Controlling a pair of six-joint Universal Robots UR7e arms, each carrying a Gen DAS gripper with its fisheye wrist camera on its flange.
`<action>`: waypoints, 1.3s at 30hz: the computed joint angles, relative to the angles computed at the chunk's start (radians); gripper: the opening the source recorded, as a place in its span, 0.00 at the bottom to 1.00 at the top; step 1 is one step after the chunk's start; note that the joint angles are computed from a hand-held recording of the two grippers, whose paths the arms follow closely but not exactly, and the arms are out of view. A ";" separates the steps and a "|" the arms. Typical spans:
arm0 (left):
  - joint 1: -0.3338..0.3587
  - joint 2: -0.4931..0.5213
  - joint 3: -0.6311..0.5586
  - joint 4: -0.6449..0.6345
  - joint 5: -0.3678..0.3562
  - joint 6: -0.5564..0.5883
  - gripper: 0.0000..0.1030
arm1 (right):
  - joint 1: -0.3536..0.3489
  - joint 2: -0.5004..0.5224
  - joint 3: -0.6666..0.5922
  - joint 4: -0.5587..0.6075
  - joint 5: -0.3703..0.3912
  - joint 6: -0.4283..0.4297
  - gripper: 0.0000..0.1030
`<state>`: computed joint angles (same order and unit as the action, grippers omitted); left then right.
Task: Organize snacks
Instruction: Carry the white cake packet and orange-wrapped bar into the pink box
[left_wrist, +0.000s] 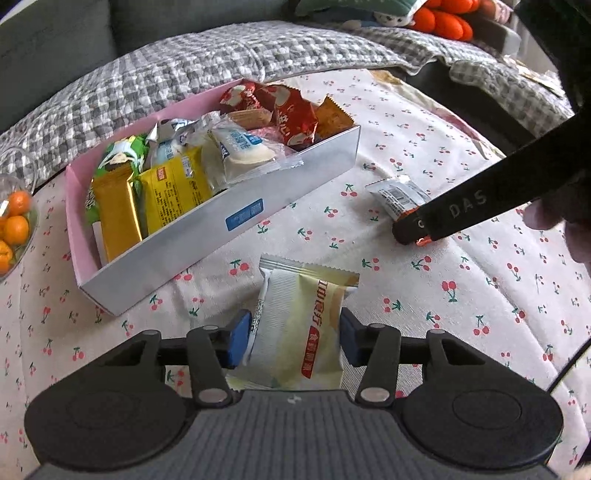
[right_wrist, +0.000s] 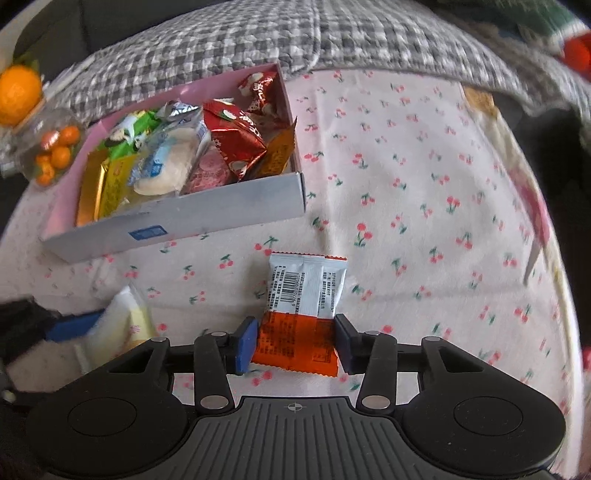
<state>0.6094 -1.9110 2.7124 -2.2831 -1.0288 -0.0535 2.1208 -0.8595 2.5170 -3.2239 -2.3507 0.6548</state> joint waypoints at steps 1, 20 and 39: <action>-0.003 0.000 -0.004 0.015 0.002 -0.017 0.44 | 0.001 -0.007 0.002 -0.001 0.011 0.010 0.42; -0.020 -0.064 -0.074 0.079 0.035 -0.140 0.44 | 0.057 -0.070 -0.036 0.019 0.023 0.098 0.42; 0.220 0.350 -0.217 -0.428 0.101 -0.048 0.44 | -0.064 0.047 -0.249 -0.164 0.045 -0.153 0.42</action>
